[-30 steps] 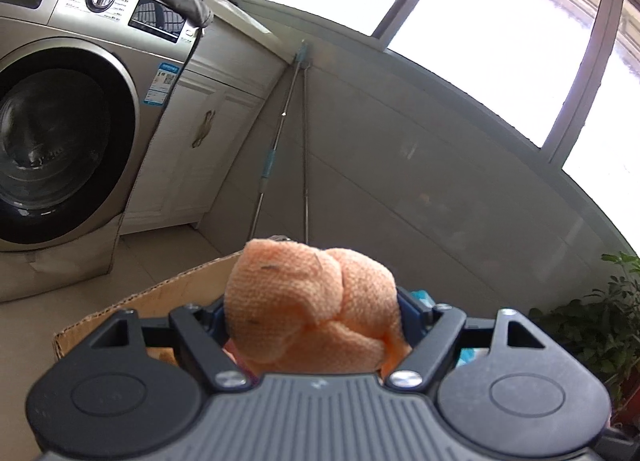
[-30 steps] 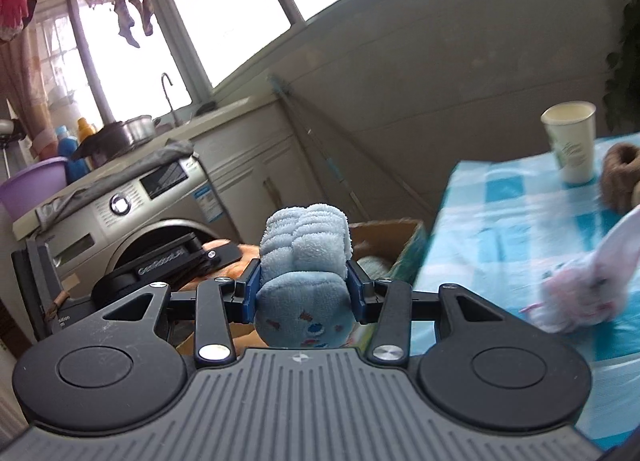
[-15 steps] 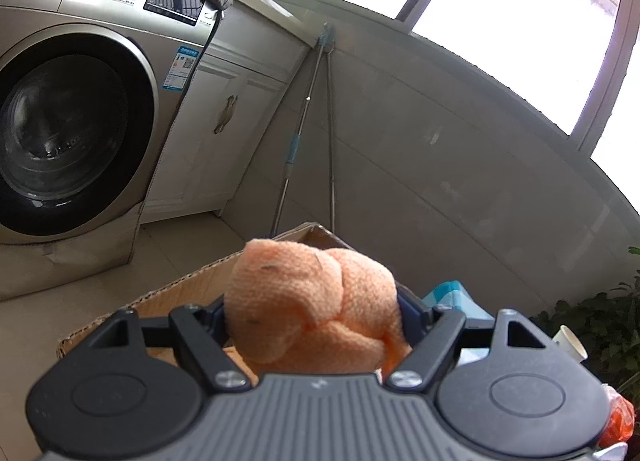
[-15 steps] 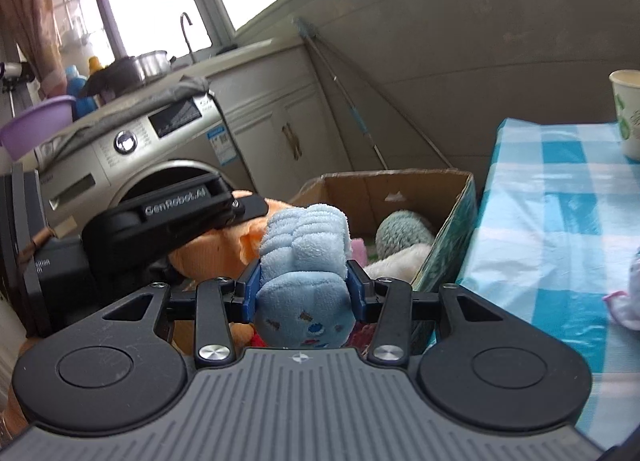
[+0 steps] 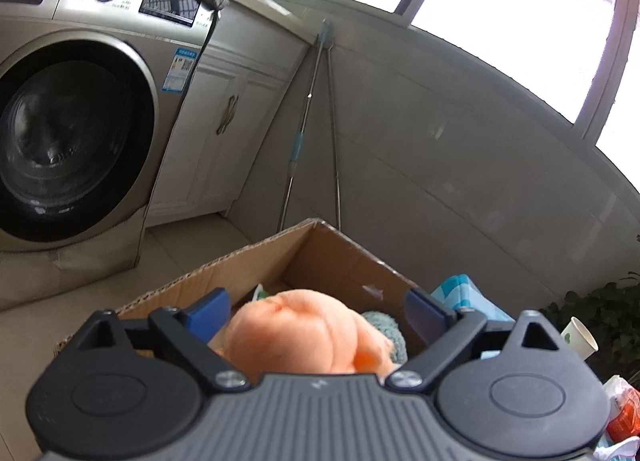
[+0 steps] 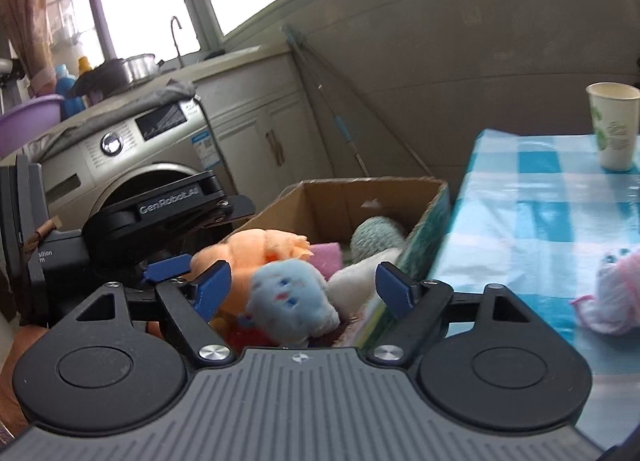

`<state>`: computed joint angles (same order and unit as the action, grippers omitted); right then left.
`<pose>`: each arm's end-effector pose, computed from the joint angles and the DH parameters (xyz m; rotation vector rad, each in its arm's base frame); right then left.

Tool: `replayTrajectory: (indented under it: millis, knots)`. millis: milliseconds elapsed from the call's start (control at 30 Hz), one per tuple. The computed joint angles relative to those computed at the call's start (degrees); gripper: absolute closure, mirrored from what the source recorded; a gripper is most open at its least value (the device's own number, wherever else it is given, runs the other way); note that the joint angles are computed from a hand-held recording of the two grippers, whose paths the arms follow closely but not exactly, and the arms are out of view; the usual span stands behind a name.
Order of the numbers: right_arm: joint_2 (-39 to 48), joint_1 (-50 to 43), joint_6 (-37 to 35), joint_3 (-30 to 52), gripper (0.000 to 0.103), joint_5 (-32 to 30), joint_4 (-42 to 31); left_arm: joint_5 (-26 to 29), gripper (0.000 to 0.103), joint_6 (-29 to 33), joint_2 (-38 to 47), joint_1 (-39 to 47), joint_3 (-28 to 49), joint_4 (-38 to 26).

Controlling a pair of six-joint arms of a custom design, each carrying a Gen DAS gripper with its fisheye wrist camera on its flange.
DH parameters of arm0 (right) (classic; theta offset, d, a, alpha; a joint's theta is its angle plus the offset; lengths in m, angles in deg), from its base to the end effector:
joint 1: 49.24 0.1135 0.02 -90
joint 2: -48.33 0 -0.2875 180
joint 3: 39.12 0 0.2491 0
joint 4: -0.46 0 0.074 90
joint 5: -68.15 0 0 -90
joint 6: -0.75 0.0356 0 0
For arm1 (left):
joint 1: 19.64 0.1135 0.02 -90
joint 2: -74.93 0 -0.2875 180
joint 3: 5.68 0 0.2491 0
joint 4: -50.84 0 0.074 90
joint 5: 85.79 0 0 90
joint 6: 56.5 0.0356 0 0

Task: Organize soft objects
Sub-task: 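Open both grippers to drop the orange and blue plush into the box, then move both grippers back over the table toward the remaining items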

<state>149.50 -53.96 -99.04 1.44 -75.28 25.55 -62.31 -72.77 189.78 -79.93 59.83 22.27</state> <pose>0.2769 0.0058 0.1232 -0.5935 1.9340 0.8504 0.1877 -0.2631 0.0992 -0.8939 1.7571 -0.0559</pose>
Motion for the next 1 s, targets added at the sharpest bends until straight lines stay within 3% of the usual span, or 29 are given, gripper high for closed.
replayTrajectory:
  millis: [300,1000]
  knots:
    - [-2.9,-7.1,1.0,-2.9,0.000,-2.0,2.1,-0.7,0.002,1.8,1.3,-1.1,3.6,-3.6]
    - [-2.8,-22.6,-7.2,-2.6,0.000,-8.8,-4.9,-0.8,0.001,11.7,7.5,-6.1,15.6,-8.1]
